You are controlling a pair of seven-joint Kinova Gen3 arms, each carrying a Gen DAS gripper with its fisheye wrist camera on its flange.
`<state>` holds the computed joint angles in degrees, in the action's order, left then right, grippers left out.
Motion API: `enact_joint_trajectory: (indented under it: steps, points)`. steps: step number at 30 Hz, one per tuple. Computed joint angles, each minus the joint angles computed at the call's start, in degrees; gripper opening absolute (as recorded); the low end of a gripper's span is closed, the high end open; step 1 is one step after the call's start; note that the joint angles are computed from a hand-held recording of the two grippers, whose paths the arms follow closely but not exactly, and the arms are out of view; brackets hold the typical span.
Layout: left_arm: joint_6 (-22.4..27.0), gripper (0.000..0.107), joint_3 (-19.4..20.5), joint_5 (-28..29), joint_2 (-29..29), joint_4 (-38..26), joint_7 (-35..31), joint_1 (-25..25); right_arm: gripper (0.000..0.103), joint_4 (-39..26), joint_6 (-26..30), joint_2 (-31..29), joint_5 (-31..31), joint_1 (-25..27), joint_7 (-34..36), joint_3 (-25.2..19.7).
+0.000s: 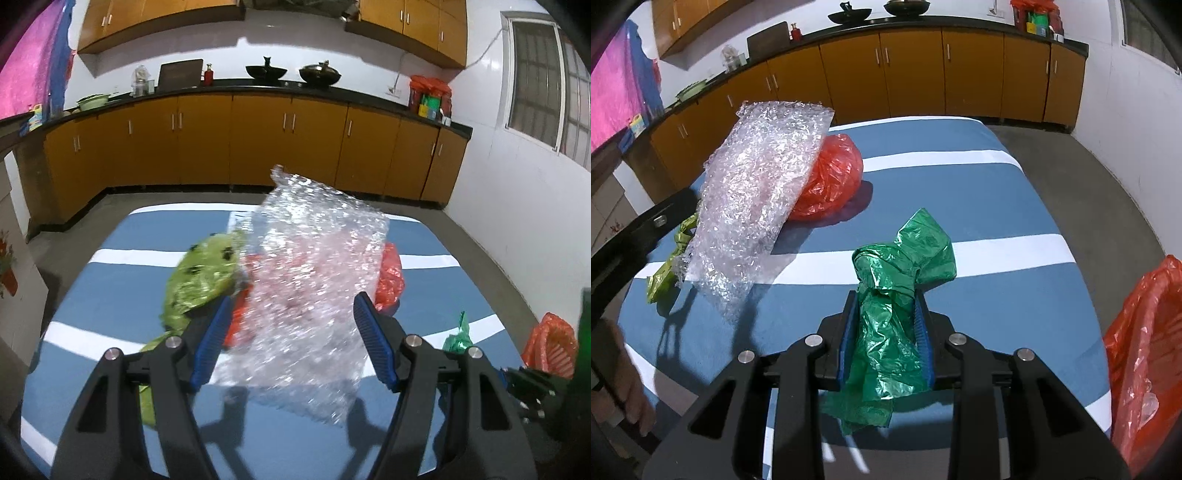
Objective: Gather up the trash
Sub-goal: 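Grasp a bubble wrap sheet with the left tool while the right tool grasps the green bag, then carry both bags over the wastebasket and open both tools to drop them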
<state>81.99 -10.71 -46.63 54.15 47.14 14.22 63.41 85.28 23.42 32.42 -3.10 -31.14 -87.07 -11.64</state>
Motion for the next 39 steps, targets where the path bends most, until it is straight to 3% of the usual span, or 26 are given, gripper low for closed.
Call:
enact_joint_trajectory:
  steps: [5,8,13,19,25,30,39]
  points:
    - [2.93,0.067,1.16,3.07,3.61,-7.50,-6.20,-3.31,0.030,-1.00,0.98,0.32,-0.93,1.15,1.02,-1.08]
    - [3.13,0.066,0.70,4.99,4.17,-8.46,-6.99,-3.83,0.030,-1.22,1.15,0.57,-1.78,2.11,2.20,-1.85]
    - [0.52,0.036,0.35,6.31,3.54,-7.10,-7.31,-4.07,0.030,-1.62,1.24,1.08,-3.22,3.21,3.72,-2.55]
    - [-2.80,0.011,-0.01,6.15,2.45,-4.46,-6.95,-3.41,0.030,-1.37,0.99,0.99,-3.93,3.26,4.36,-2.38]
    - [-6.35,0.007,-0.74,3.75,-0.27,1.60,-1.77,-0.95,0.030,0.25,-0.82,-0.13,-5.12,4.87,5.88,-3.67]
    - [-5.28,0.007,-0.51,1.52,-1.45,2.98,0.93,0.99,0.030,2.62,-3.34,-2.07,-6.88,7.33,7.86,-5.70]
    - [-0.63,0.007,-0.12,-1.16,-0.82,-1.60,1.04,4.13,0.030,7.78,-7.73,-7.22,-10.36,12.42,11.42,-9.25]
